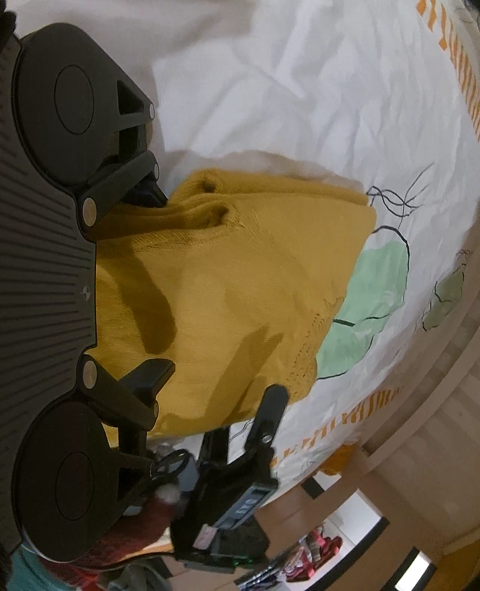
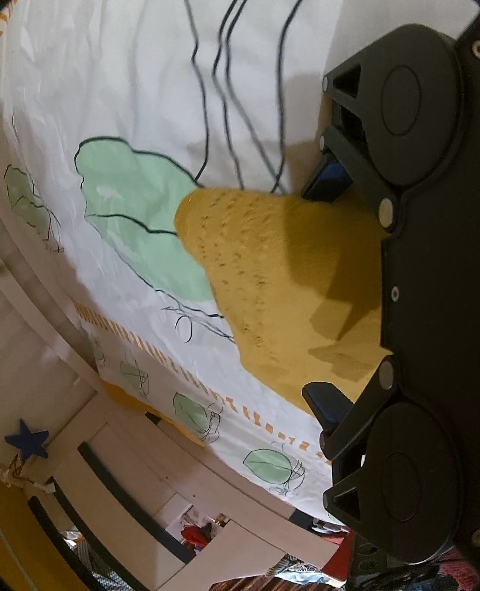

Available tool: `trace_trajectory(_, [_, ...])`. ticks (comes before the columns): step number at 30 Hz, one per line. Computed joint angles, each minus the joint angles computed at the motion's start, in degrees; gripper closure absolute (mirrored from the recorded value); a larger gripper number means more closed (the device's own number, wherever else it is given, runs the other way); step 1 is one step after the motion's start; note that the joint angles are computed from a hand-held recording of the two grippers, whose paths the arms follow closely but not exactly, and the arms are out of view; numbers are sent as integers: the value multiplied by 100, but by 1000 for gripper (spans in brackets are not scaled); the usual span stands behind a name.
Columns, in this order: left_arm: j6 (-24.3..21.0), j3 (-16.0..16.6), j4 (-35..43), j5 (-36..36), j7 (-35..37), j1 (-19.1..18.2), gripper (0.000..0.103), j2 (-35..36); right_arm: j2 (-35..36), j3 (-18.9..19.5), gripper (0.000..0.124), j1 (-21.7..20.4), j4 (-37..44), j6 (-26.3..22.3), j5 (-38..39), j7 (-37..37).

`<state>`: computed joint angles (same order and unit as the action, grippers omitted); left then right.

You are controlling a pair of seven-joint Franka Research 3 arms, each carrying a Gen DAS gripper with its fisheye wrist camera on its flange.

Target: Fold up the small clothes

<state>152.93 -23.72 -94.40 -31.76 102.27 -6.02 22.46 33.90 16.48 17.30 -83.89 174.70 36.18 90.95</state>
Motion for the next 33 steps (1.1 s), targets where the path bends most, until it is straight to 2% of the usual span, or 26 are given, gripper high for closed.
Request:
trace_trajectory(6, [13, -33, -32, 11, 57, 13, 24, -28, 349, -180, 21, 151, 514, -96, -179, 208])
trace_trajectory(9, [-112, -103, -62, -193, 219, 99, 29, -75, 365, -320, 21, 242, 579, -221, -368, 318])
trace_trajectory(11, [-237, -87, -44, -291, 237, 102, 38, -91, 339, -165, 21, 128, 514, -188, -354, 159])
trace_trajectory(13, [-291, -3, -62, -299, 114, 52, 60, -125, 290, 54, 21, -19, 381, -61, -255, -83])
trace_trajectory(15, [-285, 100, -66, -212, -61, -17, 73, -125, 241, 88, 21, -25, 279, 39, -224, -182])
trace_trajectory(17, [-308, 67, -53, -398, -85, 52, 82, -93, 206, 1, 21, 46, 232, 51, -294, -212])
trace_trajectory(19, [-318, 16, -71, -667, -110, 139, 86, -81, 163, -83, 21, 106, 194, -2, -393, -245])
trace_trajectory(20, [-318, 7, -90, -744, -89, 158, 86, -92, 157, -107, 26, 116, 205, -56, -418, -243])
trace_trajectory(21, [-315, 13, -100, -763, -61, 153, 87, -101, 131, -273, 51, 222, 219, -145, -489, -108])
trace_trajectory(22, [-304, 14, -111, -779, -8, 149, 87, -112, 113, -503, 67, 368, 251, -264, -588, 117])
trace_trajectory(23, [-294, 15, -129, -795, 34, 142, 87, -136, 90, -632, 76, 420, 259, -398, -766, 467])
trace_trajectory(25, [-305, -3, -184, -917, 106, 162, 88, -203, 31, -486, 78, 303, 195, -378, -486, 463])
trace_trajectory(27, [-377, -61, -265, -1228, 253, 233, 88, -303, -127, -809, 80, 544, 53, -413, -695, 837])
trace_trajectory(29, [-505, -75, -349, -1546, 404, 263, 89, -421, -311, -977, 81, 681, -126, -437, -846, 1180])
trace_trajectory(33, [-782, 38, -623, -1914, 758, 149, 89, -778, -815, -1030, 81, 759, -681, -405, -979, 1645])
